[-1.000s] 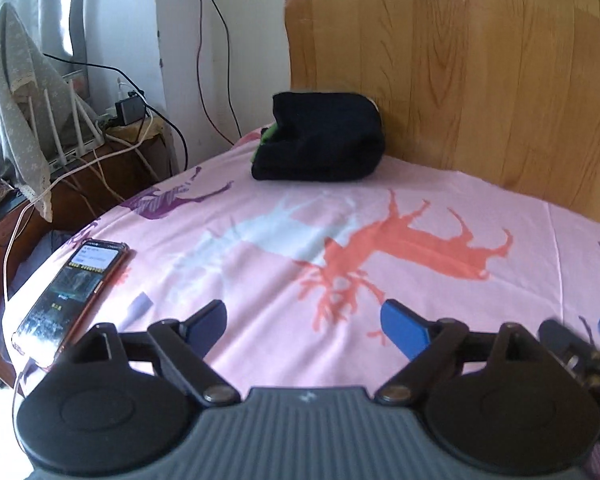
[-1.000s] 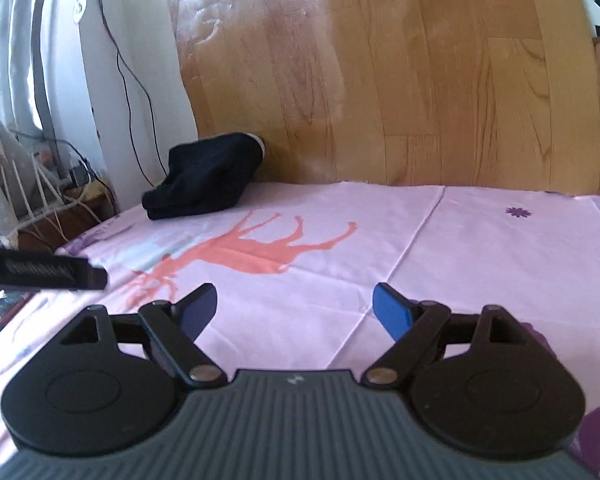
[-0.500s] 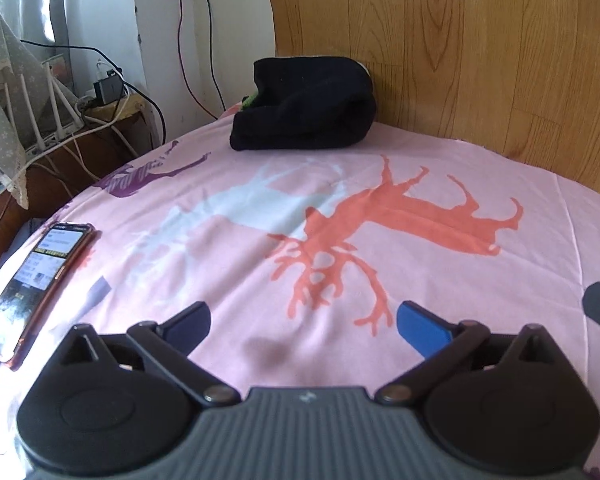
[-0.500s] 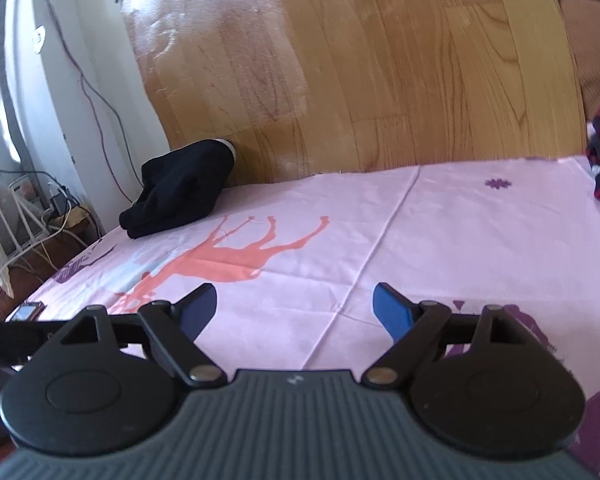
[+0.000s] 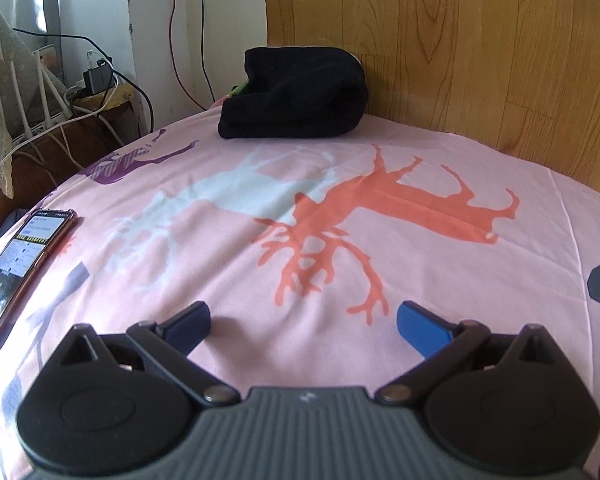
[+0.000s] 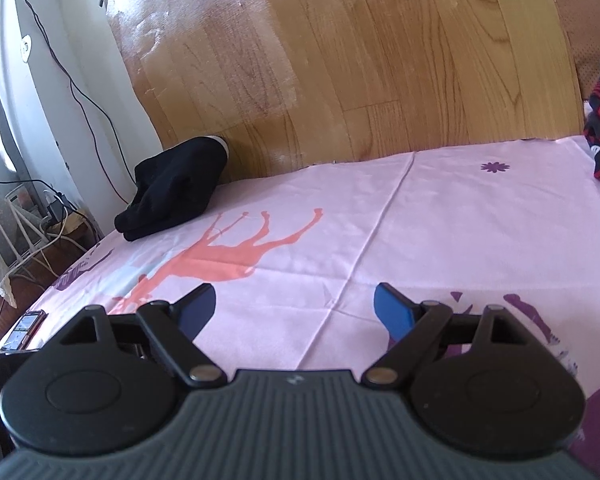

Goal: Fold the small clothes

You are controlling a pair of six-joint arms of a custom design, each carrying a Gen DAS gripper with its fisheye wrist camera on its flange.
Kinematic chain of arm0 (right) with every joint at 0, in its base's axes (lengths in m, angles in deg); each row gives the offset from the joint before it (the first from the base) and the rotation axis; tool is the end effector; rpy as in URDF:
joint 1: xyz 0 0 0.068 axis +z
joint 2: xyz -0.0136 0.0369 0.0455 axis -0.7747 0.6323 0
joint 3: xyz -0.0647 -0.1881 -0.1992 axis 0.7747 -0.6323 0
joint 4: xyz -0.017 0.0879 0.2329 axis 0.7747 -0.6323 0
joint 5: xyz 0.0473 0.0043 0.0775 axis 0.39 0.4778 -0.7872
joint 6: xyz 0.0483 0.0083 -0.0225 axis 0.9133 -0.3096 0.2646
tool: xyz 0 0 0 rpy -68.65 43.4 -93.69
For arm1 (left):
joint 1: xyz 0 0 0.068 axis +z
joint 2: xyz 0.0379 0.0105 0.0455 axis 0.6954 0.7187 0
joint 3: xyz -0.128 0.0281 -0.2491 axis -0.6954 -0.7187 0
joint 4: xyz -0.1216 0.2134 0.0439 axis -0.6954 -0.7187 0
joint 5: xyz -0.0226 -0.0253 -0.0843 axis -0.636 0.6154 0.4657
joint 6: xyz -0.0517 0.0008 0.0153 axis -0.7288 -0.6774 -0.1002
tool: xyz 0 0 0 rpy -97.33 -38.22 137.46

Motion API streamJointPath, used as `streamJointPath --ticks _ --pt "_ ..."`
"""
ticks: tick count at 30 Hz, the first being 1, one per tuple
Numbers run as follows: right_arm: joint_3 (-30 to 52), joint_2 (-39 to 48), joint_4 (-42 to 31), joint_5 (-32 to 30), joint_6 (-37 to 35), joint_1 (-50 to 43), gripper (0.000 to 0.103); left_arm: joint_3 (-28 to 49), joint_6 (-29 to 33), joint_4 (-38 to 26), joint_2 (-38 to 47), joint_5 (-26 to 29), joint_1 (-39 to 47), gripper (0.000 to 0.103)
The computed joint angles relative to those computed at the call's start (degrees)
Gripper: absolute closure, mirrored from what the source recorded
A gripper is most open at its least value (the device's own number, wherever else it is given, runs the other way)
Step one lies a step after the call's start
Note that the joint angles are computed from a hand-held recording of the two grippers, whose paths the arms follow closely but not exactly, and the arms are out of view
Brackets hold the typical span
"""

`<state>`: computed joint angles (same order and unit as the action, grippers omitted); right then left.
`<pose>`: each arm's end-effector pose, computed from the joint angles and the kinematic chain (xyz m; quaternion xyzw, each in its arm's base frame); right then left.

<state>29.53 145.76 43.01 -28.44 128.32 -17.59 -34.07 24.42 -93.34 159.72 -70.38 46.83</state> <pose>0.2875 0.1628 0.1697 0.2538 0.8173 0.0779 0.5115 0.3337 0.0081 0.2103 0.1324 0.9089 -0.0492 0.3924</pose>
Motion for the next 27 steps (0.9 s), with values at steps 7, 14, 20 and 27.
streamJointPath --ticks 7,14,20,27 --pt "-0.3 -0.3 0.1 -0.6 -0.3 -0.1 0.014 -1.2 -0.3 1.3 -0.5 1.9 0.8 0.000" --pt "-0.2 -0.2 0.0 -0.5 -0.3 0.0 0.014 -1.9 0.1 2.0 -0.9 0.1 -0.2 0.000" --pt "0.0 -0.2 -0.2 -0.2 -0.9 0.4 0.014 -1.7 0.2 1.8 -0.8 0.0 -0.3 0.000" --pt "0.0 -0.1 0.0 -0.3 -0.9 0.4 0.014 -0.5 -0.2 0.7 -0.3 -0.8 -0.5 0.000"
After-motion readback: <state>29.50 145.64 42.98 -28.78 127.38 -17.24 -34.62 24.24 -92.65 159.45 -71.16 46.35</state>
